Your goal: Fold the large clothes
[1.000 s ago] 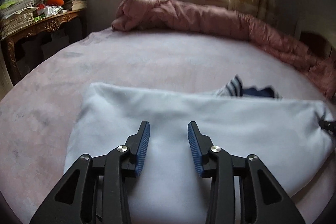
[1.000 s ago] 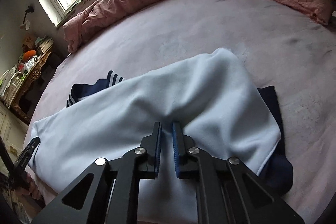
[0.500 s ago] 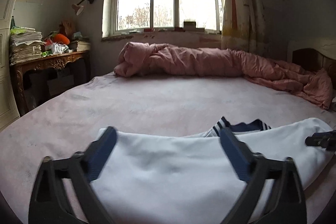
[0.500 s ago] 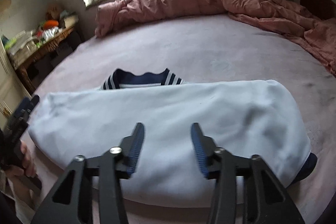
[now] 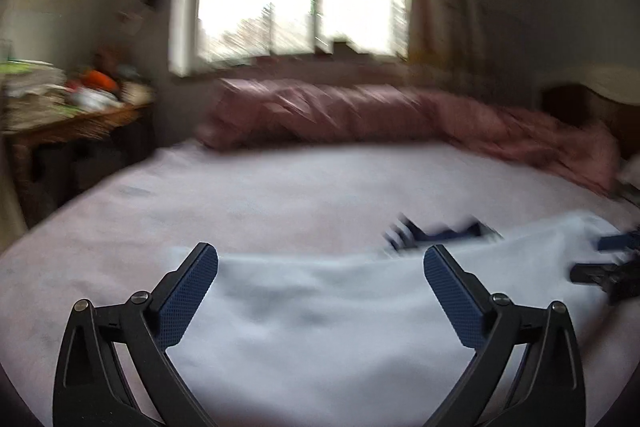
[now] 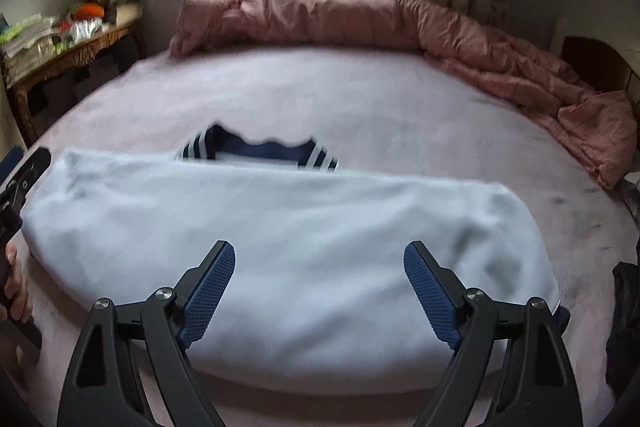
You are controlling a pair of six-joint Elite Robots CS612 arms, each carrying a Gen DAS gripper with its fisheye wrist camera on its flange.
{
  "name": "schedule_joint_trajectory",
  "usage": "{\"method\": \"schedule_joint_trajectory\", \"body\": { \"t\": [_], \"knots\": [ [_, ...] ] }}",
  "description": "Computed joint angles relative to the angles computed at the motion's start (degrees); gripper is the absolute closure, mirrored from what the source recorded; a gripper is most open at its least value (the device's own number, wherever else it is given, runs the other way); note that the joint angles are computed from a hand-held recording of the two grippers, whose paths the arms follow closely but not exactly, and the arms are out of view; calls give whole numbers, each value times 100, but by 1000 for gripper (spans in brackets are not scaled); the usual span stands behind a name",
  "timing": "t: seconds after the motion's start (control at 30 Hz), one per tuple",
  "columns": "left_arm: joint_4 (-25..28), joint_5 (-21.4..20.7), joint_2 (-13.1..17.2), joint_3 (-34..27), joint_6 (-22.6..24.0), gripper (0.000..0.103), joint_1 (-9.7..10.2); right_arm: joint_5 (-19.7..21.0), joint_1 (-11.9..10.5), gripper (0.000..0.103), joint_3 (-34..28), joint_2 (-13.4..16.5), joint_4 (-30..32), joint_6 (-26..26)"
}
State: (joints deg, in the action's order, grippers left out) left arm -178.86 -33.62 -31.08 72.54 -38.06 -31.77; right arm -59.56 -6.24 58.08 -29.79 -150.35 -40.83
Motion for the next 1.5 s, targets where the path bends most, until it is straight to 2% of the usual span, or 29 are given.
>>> {"method": "schedule_joint_trajectory", "body": {
  "t": [0.03, 0.1, 0.13, 0.3, 0.4, 0.53, 0.6, 0.73, 0.8, 0.87, 0.93, 1.0, 1.07, 1.1, 1.17, 1.2, 1.33, 1.4, 1.5],
  "knots": [
    [58, -246, -5, -11, 85, 1, 22, 34, -5, 15, -105, 12, 429, -87],
    [465, -102, 30, -123, 10, 1, -2, 142, -20, 15, -384, 100, 1195, -102],
    [483, -100, 54, -173, 142, 1, -12, 105, -17, 15, -446, 134, 1267, -24],
    [-168, 102, 219, -370, 840, 1, -117, 210, -92, 15, -370, 187, 329, 611],
    [5, 266, 316, -548, 883, 1, -143, 246, -147, 15, -419, 234, -52, 984],
    [733, -115, 304, -636, 551, 1, -63, -65, -169, 15, -605, 289, 43, 1108],
    [1012, -245, 281, -645, 302, 1, -30, -47, -232, 15, -724, 345, 37, 1471],
    [931, -188, 283, -607, 184, 1, -36, 74, -357, 15, -907, 428, 285, 2157],
    [746, -102, 294, -578, 250, 1, -56, -64, -405, 15, -776, 361, 410, 2246],
    [625, -44, 295, -548, 294, 1, -69, 158, -505, 15, -507, 238, 371, 2142],
    [615, -46, 293, -544, 292, 1, -65, 488, -619, 15, -287, 172, 244, 2328],
    [638, -52, 286, -536, 273, 1, -62, 730, -689, 15, -268, 218, 480, 2547],
    [632, -48, 284, -530, 275, 1, -63, 728, -677, 15, -449, 353, 839, 2622],
    [622, -43, 284, -529, 283, 1, -65, 714, -668, 15, -608, 450, 1036, 2764],
    [656, -47, 284, -539, 277, 1, -61, 1034, -712, 15, -713, 568, 1016, 3105],
    [674, -47, 283, -541, 284, 1, -62, 1318, -762, 15, -754, 635, 876, 3409],
    [892, 87, 282, -577, 246, 1, -83, 1929, -875, 15, -973, 912, 440, 4386],
    [1009, 151, 291, -609, 211, 1, -91, 1969, -882, 15, -942, 969, -104, 4825],
    [994, 124, 285, -600, 179, 1, -85, 1646, -805, 15, -931, 974, -318, 4794]
  ]
}}
